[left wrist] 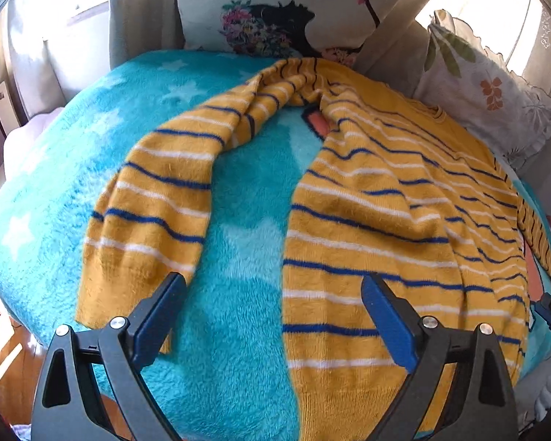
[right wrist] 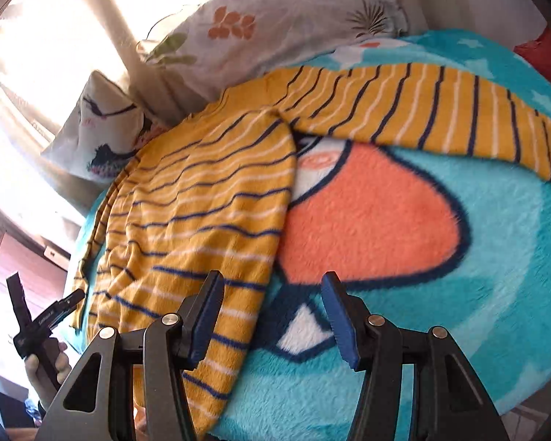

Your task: Fold small clothes

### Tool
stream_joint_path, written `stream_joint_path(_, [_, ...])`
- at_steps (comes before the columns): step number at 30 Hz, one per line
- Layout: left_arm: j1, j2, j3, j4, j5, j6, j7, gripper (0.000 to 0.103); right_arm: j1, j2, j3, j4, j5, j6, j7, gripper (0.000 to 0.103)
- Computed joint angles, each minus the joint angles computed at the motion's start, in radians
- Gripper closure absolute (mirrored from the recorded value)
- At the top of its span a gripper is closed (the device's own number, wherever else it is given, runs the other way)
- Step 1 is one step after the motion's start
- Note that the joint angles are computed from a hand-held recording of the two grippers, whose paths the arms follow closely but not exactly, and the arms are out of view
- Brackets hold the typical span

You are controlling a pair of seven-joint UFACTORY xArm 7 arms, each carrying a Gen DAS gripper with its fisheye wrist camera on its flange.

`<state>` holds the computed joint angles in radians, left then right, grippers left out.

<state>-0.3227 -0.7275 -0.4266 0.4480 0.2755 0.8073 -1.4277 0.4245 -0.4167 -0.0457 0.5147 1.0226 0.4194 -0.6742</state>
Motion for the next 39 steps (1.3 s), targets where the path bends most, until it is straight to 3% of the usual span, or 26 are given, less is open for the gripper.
stream_joint_path(1, [-0.015, 0.013, 0.012, -0.013, -0.018, -0.034, 0.007, 0.007, 0.01, -0.005, 0.007, -0.016, 0.007, -0.004, -0.007, 0.043])
stream_joint_path(3, [0.001, 0.054, -0.043, 0.017, 0.024, -0.017, -0.01, 0.007, 0.038, -0.012, 0.007, -0.044, 0.047, -0.019, -0.046, 0.043])
stream_joint_path(7, [0.006, 0.119, -0.096, 0.044, 0.098, -0.095, -0.056, 0.011, 0.125, -0.067, 0.03, -0.107, 0.153, -0.095, -0.128, 0.04])
stream_joint_path(8, [0.01, 0.143, -0.116, 0.068, 0.12, -0.078, -0.067, 0.034, 0.167, -0.07, 0.032, -0.118, 0.219, -0.13, -0.182, 0.04])
stream_joint_path(9, [0.017, 0.166, -0.137, 0.101, 0.14, -0.035, -0.067, 0.075, 0.209, -0.073, 0.054, -0.13, 0.296, -0.197, -0.241, 0.04])
stream_joint_path(10, [-0.007, 0.173, -0.117, 0.107, 0.144, -0.034, -0.057, 0.09, 0.241, -0.076, 0.086, -0.142, 0.332, -0.273, -0.263, 0.041])
stream_joint_path(11, [-0.027, 0.16, -0.095, 0.099, 0.134, -0.049, -0.057, 0.09, 0.236, -0.068, 0.135, -0.141, 0.339, -0.307, -0.27, 0.051])
stream_joint_path(12, [-0.04, 0.144, -0.085, 0.095, 0.127, -0.041, -0.061, 0.091, 0.238, -0.066, 0.143, -0.14, 0.305, -0.3, -0.261, 0.083])
stream_joint_path(13, [-0.054, 0.127, -0.078, 0.093, 0.12, -0.028, -0.056, 0.091, 0.247, -0.072, 0.108, -0.14, 0.259, -0.25, -0.239, 0.088])
stream_joint_path(16, [-0.105, 0.057, -0.065, 0.074, 0.073, 0.016, -0.047, 0.092, 0.229, -0.132, 0.018, -0.156, 0.236, -0.129, -0.236, 0.091])
stream_joint_path(19, [-0.154, 0.001, -0.099, 0.074, 0.018, 0.105, -0.062, 0.092, 0.147, -0.237, -0.059, -0.199, 0.171, 0.051, -0.213, 0.092])
stream_joint_path(21, [-0.193, -0.031, -0.106, 0.057, -0.027, 0.134, -0.076, 0.092, 0.066, -0.309, -0.075, -0.242, 0.079, 0.145, -0.154, 0.093])
stream_joint_path(24, [-0.221, -0.028, -0.122, 0.034, -0.063, 0.143, -0.098, 0.091, -0.004, -0.359, -0.082, -0.294, -0.015, 0.205, -0.1, 0.093])
stream_joint_path(28, [-0.243, -0.048, -0.13, 0.025, -0.041, 0.143, -0.085, 0.089, 0.006, -0.381, -0.066, -0.328, -0.034, 0.156, -0.084, 0.09])
stream_joint_path(31, [-0.258, -0.092, -0.134, 0.036, -0.015, 0.199, -0.038, 0.086, 0.013, -0.401, -0.029, -0.321, -0.081, 0.1, -0.028, 0.088])
stream_joint_path(34, [-0.249, -0.169, -0.121, 0.026, -0.011, 0.283, -0.014, 0.068, -0.015, -0.42, 0.015, -0.311, -0.177, 0.037, 0.056, 0.085])
stream_joint_path(35, [-0.233, -0.195, -0.118, 0.018, -0.009, 0.314, -0.018, 0.055, -0.02, -0.424, 0.012, -0.307, -0.195, 0.019, 0.074, 0.077])
stream_joint_path(36, [-0.216, -0.226, -0.116, 0.006, -0.006, 0.348, -0.026, 0.049, -0.02, -0.427, -0.003, -0.304, -0.205, 0.004, 0.082, 0.071])
stream_joint_path(39, [-0.174, -0.305, -0.074, -0.052, -0.004, 0.415, -0.022, 0.048, 0.034, -0.379, -0.05, -0.271, -0.203, -0.053, 0.103, 0.069])
